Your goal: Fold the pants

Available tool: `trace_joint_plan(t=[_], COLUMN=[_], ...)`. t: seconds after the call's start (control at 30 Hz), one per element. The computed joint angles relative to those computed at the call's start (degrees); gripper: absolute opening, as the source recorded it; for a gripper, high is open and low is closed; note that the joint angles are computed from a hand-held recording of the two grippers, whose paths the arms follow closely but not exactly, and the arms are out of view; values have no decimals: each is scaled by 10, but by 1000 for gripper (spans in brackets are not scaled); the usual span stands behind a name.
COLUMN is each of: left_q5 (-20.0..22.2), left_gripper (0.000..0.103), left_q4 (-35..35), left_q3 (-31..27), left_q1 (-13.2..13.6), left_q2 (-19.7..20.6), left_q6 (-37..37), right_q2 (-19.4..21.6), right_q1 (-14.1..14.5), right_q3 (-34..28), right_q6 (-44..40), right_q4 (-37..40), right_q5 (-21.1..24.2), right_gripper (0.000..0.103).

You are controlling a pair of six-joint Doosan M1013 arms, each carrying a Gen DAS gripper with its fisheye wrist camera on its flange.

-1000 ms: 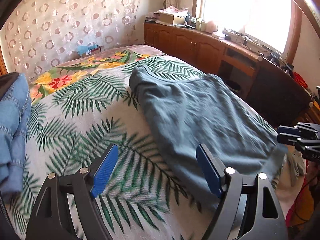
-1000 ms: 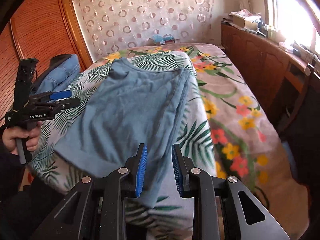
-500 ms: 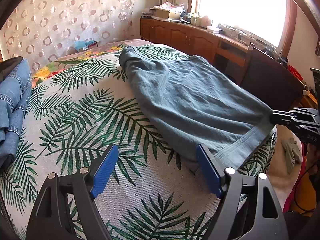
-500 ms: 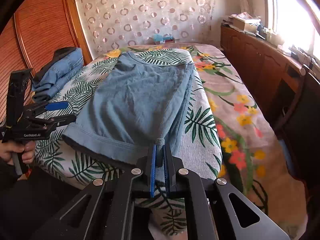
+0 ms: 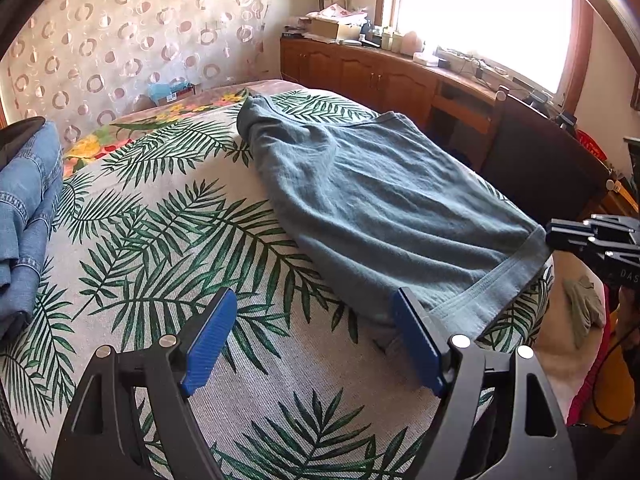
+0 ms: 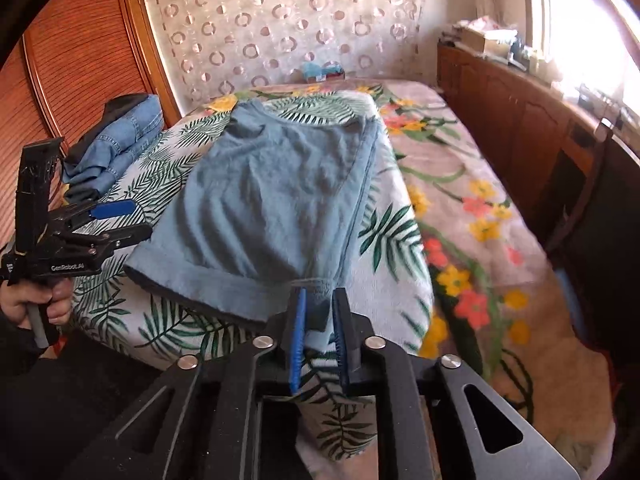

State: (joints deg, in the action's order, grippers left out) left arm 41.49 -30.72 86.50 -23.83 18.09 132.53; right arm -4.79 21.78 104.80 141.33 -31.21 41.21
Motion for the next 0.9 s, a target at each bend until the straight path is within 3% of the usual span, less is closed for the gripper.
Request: trace_joint_plan(t=[0.1, 0.23, 0.33, 0.57, 0.9], left_q5=[-2, -4, -2, 15, 43], left_gripper=[81, 81, 81, 81, 81], left_q4=[0, -3, 2, 20, 91], left_q3=[-3, -13, -33, -95, -180], left_q1=[-1, -1, -4, -7, -15], left_q2=[0, 3, 14, 50, 114], left_q6=[3, 9, 8, -3, -64], right_q2=[0, 6, 14, 50, 119], right_q1=[-1, -8, -24, -71, -114], right_q3=[-3, -15, -22, -50, -108], right_q6=[-6, 7, 3, -62, -160], right_q4=[-7, -46, -51, 5, 113], right_q5=[-5, -11, -40, -92, -67], right_gripper=[22, 35, 36, 36, 35])
